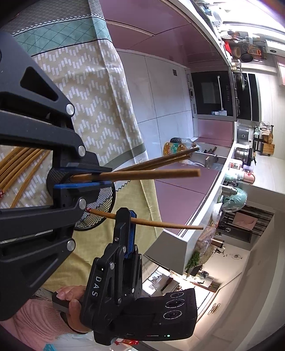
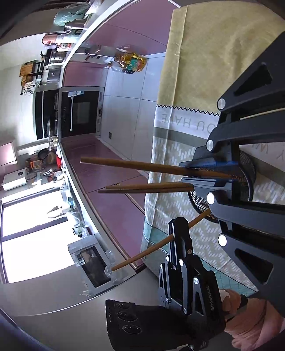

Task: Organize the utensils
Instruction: 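Open both tools to release the chopsticks and withdraw from the cup, then grasp a chopstick from the pile with the right tool while the left tool grasps another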

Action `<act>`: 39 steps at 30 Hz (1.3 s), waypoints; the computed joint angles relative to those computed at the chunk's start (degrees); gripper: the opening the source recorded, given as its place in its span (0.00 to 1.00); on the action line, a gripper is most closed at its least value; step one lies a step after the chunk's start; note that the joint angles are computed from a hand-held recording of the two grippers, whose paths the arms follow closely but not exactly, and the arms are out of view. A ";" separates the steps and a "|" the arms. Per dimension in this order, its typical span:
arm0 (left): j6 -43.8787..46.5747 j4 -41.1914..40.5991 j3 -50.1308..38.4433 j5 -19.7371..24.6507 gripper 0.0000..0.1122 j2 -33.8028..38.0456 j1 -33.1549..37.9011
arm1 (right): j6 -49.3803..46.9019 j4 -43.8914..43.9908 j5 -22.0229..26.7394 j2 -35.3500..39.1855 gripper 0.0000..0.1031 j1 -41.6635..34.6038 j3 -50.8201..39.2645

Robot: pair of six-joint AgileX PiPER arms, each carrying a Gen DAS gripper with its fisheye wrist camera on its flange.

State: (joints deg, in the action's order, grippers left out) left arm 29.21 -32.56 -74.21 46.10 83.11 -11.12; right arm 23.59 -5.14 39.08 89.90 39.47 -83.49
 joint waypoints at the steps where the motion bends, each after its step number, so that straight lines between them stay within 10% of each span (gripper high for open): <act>1: -0.48 0.19 -0.35 -0.15 0.07 0.54 -0.14 | 0.06 0.08 0.01 0.39 0.08 -0.20 -0.23; 18: 4.52 -3.77 13.12 -9.20 0.44 -9.65 3.45 | 17.21 -18.74 -6.24 -10.87 0.39 8.97 10.67; 39: 0.98 7.76 39.32 -14.27 0.49 -21.24 5.62 | 22.20 -11.70 -10.53 -2.69 0.45 18.00 21.96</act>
